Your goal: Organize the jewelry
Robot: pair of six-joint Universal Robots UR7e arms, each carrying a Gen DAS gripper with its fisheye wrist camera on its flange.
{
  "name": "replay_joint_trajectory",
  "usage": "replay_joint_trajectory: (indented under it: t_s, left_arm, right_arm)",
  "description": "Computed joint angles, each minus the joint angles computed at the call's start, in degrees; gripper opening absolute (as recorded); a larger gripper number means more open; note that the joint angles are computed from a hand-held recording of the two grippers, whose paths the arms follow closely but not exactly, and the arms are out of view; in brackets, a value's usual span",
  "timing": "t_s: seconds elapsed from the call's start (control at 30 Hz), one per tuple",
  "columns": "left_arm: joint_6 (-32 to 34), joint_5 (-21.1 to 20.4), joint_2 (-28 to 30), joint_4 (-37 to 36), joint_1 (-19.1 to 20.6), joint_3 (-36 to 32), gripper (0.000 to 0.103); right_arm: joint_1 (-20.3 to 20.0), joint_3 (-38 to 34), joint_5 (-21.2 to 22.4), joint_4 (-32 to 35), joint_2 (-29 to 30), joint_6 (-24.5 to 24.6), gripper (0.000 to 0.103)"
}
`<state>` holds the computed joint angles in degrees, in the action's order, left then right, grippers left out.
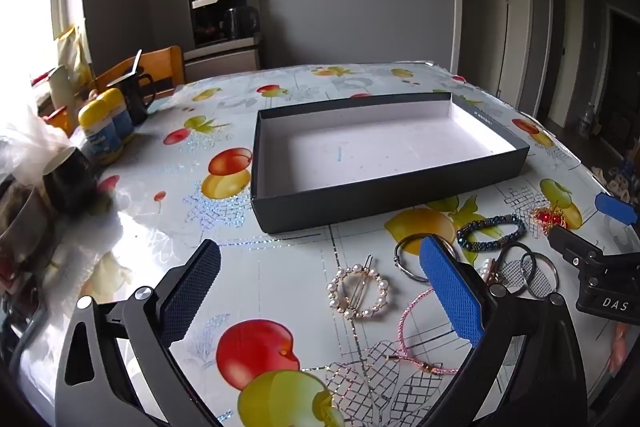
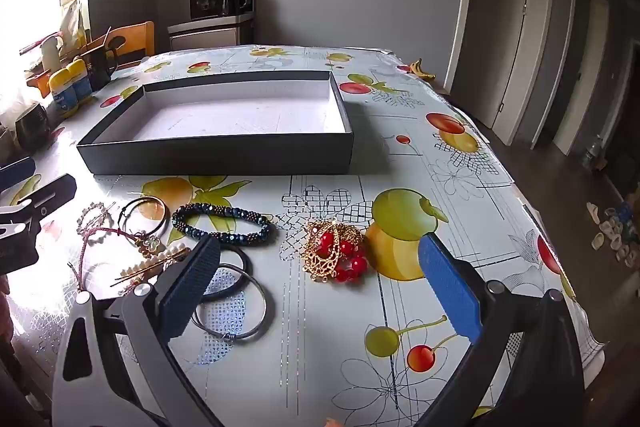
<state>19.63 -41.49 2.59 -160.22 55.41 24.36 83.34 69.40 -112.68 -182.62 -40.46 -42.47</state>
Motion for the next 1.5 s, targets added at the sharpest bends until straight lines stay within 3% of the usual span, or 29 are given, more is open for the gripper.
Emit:
replay_joint_trajectory:
  t_s: [0.73, 0.83, 1.5]
  left_arm:
    - [-0.2, 0.7, -1.5, -2.2, -0.5, 3.8, 0.101]
    - [0.0, 0.5, -0.5, -0.8, -0.1, 1.4, 0.101]
    - [0.0, 0.5, -0.4, -0.6, -0.2, 1.1, 0.101]
  right_arm:
    - [0.0, -0.4, -0.2, 0.7, 0.1, 0.3, 0.098]
    - [-0.2, -0.4, -0.1, 0.5, 0.2, 0.2, 0.098]
    - [-0.2, -0.3, -0.1, 0.7, 0.1, 0.4, 0.098]
